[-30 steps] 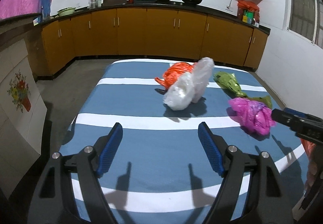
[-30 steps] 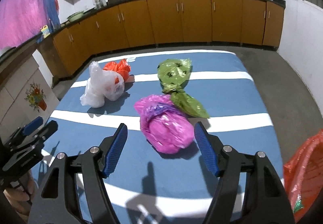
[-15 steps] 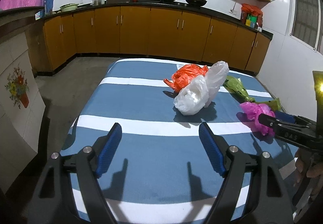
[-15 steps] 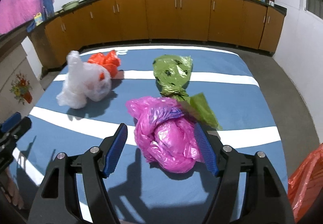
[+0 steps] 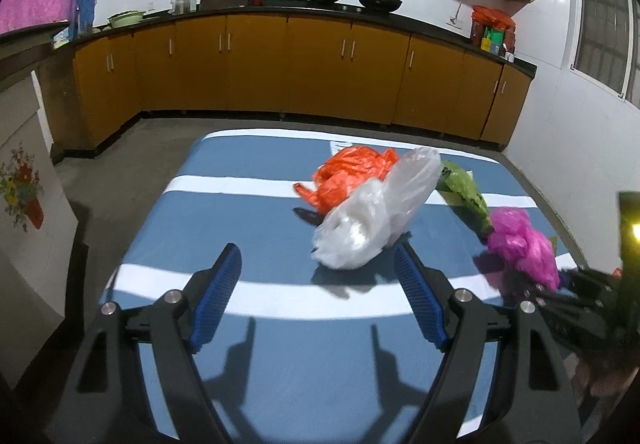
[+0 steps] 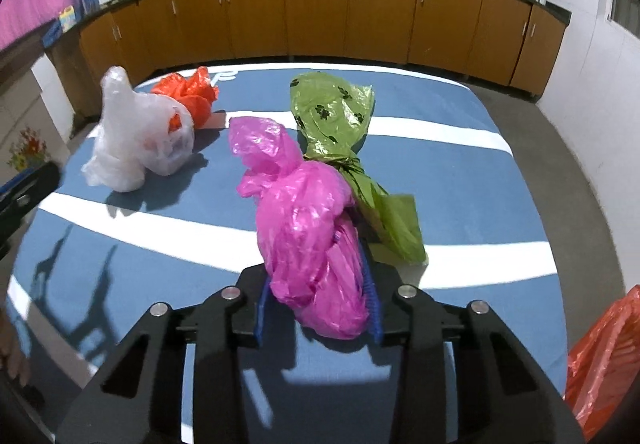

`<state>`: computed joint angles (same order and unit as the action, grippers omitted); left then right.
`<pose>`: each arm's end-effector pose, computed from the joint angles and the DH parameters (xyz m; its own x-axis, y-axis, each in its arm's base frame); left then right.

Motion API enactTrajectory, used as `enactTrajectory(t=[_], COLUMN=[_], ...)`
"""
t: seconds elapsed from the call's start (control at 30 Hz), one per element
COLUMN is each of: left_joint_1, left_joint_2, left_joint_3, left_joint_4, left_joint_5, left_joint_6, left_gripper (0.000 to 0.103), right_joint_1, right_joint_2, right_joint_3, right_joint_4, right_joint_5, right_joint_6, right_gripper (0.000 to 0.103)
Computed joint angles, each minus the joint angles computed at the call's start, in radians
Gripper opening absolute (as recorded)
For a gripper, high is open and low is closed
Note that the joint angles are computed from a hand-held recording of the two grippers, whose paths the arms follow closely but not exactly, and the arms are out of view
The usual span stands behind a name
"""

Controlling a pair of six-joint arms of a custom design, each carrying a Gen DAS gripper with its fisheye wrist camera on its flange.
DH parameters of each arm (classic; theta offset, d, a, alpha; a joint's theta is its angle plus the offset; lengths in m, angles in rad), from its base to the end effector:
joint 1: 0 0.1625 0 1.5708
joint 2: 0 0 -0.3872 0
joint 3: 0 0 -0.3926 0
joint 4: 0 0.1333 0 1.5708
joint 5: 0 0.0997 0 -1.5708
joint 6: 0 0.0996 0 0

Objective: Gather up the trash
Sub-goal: 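Grasp a white bag with the left gripper while the right gripper grasps a pink bag, then carry the white bag and pink bag into the red basket and release both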

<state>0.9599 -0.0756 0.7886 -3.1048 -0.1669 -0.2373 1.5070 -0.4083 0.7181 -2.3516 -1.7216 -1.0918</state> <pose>-0.2481 -0.7579 -0.0034 -0.6265 -0.6132 -0.4811 0.2506 0.4260 -0.8693 0.0631 -0.8686 0.1540 -0.5031 -0.7288 0.4644 -0.8456 0.5262 -0.0903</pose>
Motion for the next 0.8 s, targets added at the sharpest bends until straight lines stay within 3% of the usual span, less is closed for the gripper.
enactTrajectory(t=[0.17,0.3,0.43,0.5,0.6,0.8], left_joint_1=[0.02,0.046,0.062,0.068,0.061,0.024], left_joint_2=[0.103,0.125,0.102,0.078,0.061,0.023], left_joint_3=[-0.219,-0.306,-0.299,-0.267,-0.22,-0.103], left_joint_4=[0.077,0.297,0.432,0.45,0.384,0.288], left_joint_5=[-0.026,-0.036,-0.066,-0.095,-0.109,-0.089], left_joint_6=[0.08,-0.049,-0.172,-0.209,-0.175,-0.149], left_gripper=[0.077,0.07,0.049,0.025,0.014,0.013], right_joint_1=[-0.019,-0.029,-0.036,-0.038,-0.042,-0.05], right_joint_2=[-0.056,-0.091,-0.111,-0.115,-0.13,-0.163], right_joint_3=[0.052,0.088,0.105,0.106,0.122,0.153], right_joint_4=[0.042,0.068,0.088,0.094,0.096,0.088], right_joint_5=[0.034,0.049,0.062,0.064,0.069,0.084], right_joint_6=[0.007,0.017,0.02,0.019,0.02,0.019], right_gripper=[0.036,0.036,0.036,0.036,0.036,0.036])
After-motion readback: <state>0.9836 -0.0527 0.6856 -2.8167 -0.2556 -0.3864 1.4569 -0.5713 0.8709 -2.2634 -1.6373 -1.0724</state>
